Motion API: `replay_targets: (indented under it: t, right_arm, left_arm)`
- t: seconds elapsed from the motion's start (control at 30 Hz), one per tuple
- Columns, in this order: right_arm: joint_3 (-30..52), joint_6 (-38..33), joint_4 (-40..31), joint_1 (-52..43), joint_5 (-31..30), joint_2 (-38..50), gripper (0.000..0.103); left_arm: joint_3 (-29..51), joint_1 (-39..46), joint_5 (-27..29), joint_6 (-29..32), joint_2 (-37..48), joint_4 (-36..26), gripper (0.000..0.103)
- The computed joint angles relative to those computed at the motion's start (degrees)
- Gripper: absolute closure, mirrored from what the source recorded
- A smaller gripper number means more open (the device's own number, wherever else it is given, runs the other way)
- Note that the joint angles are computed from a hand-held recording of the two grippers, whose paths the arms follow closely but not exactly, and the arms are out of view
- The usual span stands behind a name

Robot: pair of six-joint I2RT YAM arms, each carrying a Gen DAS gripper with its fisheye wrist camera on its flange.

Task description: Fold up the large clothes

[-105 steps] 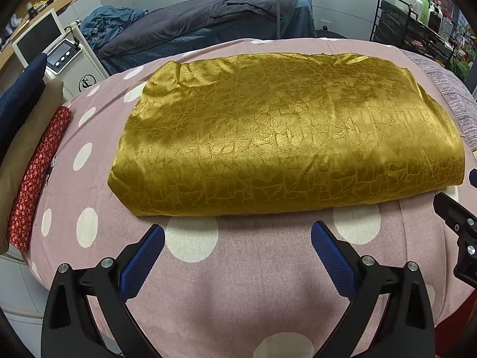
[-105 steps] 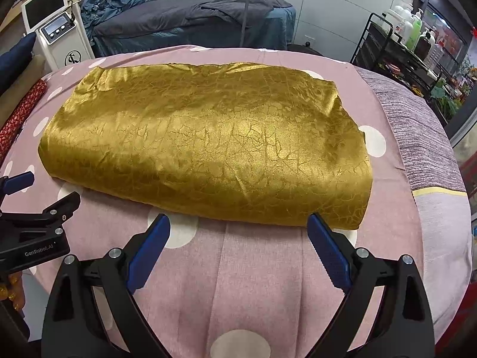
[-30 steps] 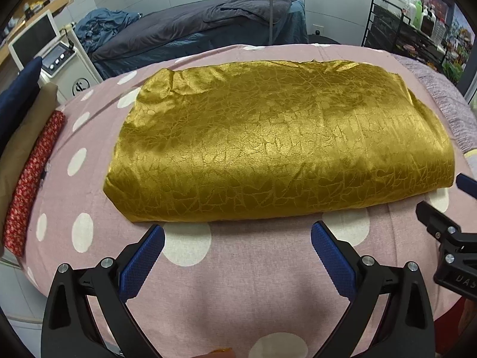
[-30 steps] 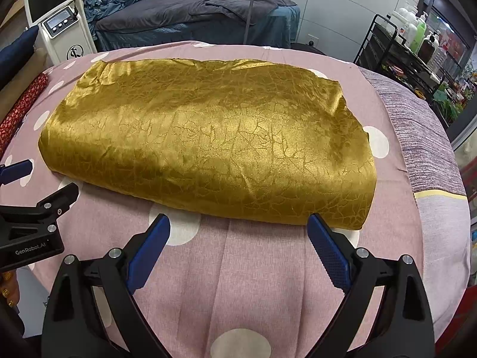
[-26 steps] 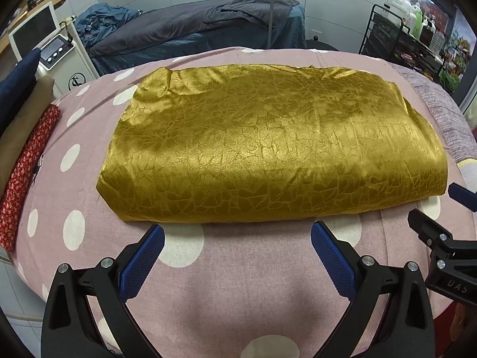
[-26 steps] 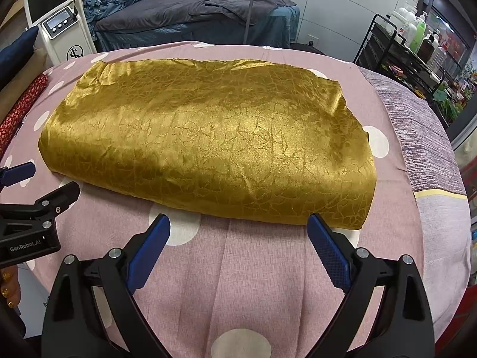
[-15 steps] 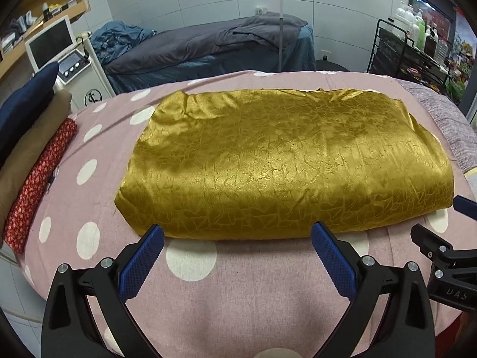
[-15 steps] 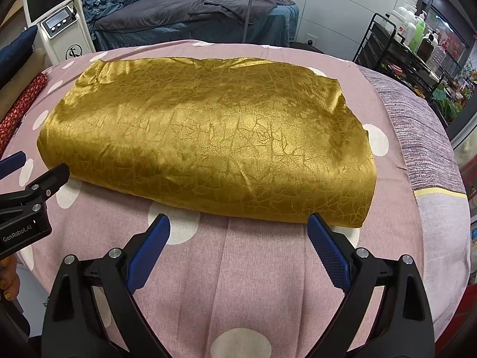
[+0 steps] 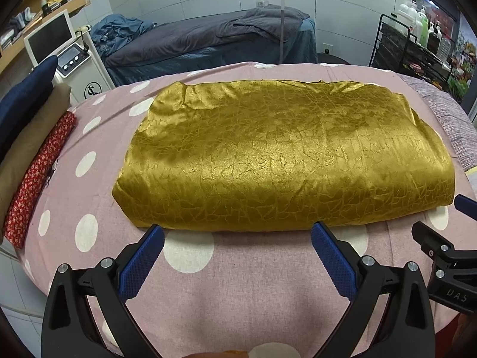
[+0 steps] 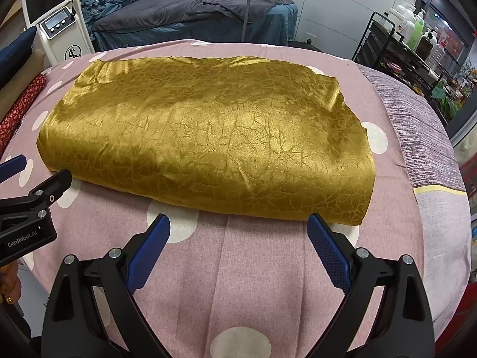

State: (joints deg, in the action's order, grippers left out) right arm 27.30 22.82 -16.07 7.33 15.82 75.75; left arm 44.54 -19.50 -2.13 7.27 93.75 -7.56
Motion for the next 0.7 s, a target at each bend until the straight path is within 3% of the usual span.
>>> replay_targets:
  t: [0.7]
  right_arm:
    - [0.0,0.0,0.3,0.1,0.0,0.6,0.011]
  left_arm:
    - [0.6,-0.3,-0.5,0.1,0.4,-1.3,0.006]
